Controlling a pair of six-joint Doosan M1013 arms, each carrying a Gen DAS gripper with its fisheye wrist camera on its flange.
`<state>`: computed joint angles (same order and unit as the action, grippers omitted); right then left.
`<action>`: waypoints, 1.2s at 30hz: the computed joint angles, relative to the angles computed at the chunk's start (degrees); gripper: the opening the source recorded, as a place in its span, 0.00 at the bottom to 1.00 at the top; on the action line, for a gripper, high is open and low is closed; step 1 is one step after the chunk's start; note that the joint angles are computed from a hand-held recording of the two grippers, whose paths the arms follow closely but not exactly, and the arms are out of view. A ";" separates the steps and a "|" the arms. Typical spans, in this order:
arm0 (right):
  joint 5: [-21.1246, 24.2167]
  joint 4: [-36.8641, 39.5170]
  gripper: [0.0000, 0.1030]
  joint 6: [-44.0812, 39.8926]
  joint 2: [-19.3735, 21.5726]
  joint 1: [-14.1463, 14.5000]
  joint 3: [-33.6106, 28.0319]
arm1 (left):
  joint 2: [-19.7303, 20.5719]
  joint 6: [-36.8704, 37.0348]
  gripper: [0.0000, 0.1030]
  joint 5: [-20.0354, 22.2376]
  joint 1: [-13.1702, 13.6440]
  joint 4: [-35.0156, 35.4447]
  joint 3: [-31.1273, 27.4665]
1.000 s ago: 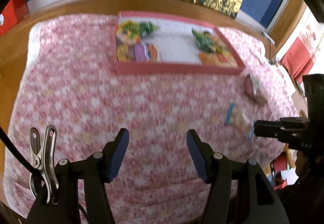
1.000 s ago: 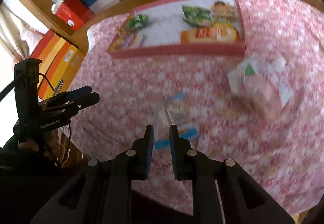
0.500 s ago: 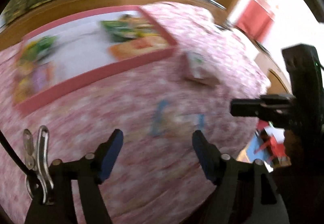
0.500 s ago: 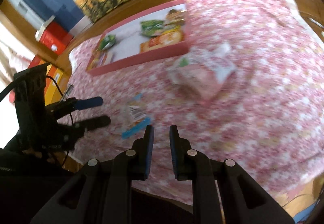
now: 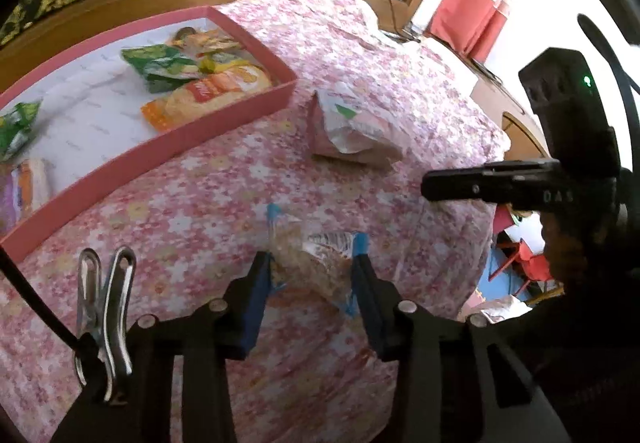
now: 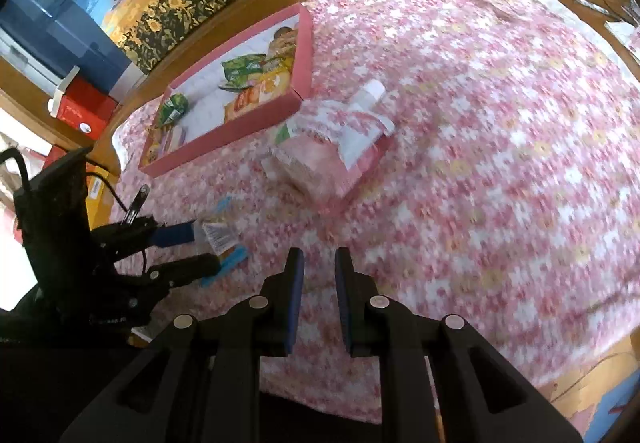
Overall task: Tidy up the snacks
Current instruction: 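Grasp the small clear bag with left gripper while right grasps the pink pouch, then carry the clear bag and pink pouch over the tray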
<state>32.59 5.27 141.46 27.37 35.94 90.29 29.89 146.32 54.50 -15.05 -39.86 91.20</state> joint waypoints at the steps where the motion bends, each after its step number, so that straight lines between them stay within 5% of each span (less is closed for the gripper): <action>1: 0.33 -1.90 0.17 1.29 0.36 -0.06 -0.62 | -0.14 -0.49 0.41 -0.55 0.21 0.03 0.15; 4: 0.79 -10.43 0.22 10.35 1.13 -0.22 -1.90 | -0.75 -3.27 0.41 -2.44 1.53 0.16 0.85; 6: -0.53 -11.89 0.41 13.51 1.34 -0.84 -1.91 | -1.25 -5.15 0.41 -4.06 2.27 0.58 1.48; 12: -0.69 -6.01 0.72 10.67 4.03 -2.87 -4.80 | -2.49 -11.02 0.41 -8.16 4.30 1.63 3.43; 20: 7.75 -6.52 0.83 6.89 8.30 -2.49 -11.75 | -3.61 -14.31 0.41 -10.00 5.24 3.74 4.81; 26: 10.08 -11.61 0.83 6.88 9.64 -1.73 -13.39 | -3.79 -13.80 0.41 -10.08 5.65 3.28 5.23; 29: 10.22 -14.08 0.77 6.77 9.52 -1.21 -13.17 | -3.67 -12.95 0.41 -9.65 5.48 3.26 5.10; 36: 3.17 -4.00 0.76 -4.34 5.74 -0.49 -8.35 | -3.28 -10.71 0.41 -8.36 5.30 1.86 4.86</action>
<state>35.76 1.28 137.13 33.11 35.45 81.94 26.61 135.61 46.14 -9.75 -37.99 96.06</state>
